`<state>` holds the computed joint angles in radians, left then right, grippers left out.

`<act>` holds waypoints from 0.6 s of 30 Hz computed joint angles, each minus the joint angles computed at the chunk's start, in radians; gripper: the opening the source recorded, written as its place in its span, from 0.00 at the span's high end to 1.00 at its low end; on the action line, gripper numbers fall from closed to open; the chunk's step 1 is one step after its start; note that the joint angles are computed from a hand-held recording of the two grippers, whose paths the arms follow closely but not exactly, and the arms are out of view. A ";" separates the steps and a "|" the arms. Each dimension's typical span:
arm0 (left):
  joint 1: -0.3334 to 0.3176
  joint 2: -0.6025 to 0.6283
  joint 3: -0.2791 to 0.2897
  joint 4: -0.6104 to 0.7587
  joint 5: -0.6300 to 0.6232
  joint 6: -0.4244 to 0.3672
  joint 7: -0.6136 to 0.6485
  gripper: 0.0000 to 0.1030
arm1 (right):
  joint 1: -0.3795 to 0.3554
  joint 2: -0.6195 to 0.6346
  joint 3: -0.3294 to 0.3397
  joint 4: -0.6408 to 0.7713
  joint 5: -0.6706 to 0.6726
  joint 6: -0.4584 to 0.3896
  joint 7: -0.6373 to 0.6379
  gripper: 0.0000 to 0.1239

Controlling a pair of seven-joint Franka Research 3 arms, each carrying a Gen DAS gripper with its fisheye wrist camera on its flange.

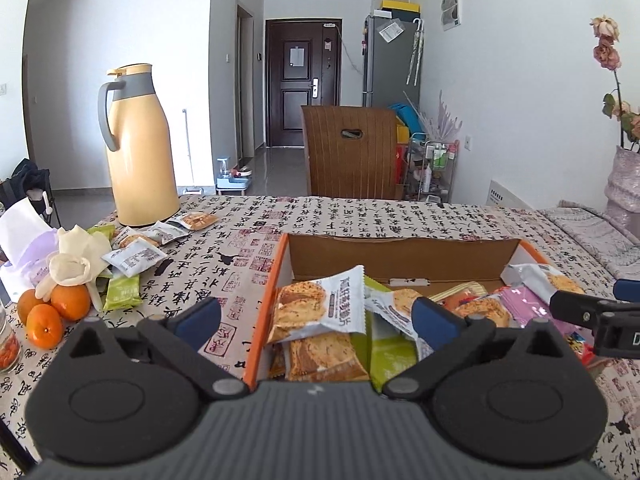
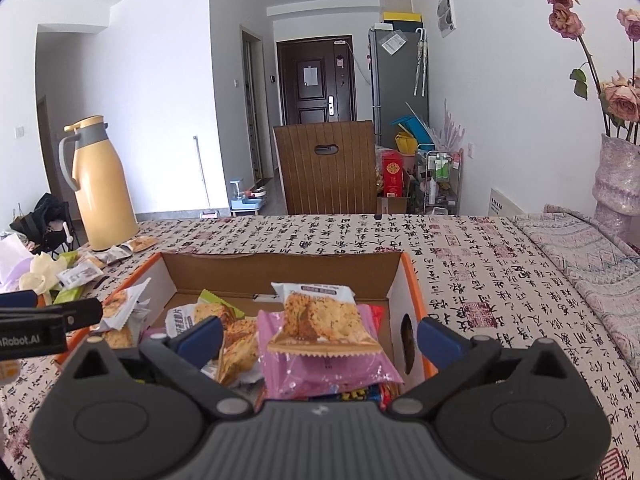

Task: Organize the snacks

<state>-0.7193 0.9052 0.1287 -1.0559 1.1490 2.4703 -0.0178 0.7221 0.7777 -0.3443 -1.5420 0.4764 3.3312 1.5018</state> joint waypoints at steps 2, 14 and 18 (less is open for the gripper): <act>-0.021 -0.044 0.014 -0.069 0.038 0.019 -0.048 0.00 | 0.013 -0.034 0.002 -0.050 0.008 0.019 -0.005 0.17; -0.051 -0.280 -0.063 -0.440 0.316 0.034 -0.336 0.00 | -0.130 -0.252 0.265 -0.426 0.020 0.275 -0.109 0.17; -0.020 -0.315 -0.112 -0.514 0.356 0.037 -0.408 0.00 | -0.219 -0.294 0.372 -0.518 0.006 0.311 -0.095 0.17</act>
<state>-0.7391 0.5900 0.0165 -1.5699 1.5049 2.5075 -0.4254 0.5028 0.4839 0.0274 -2.0603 0.4821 3.6421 1.4069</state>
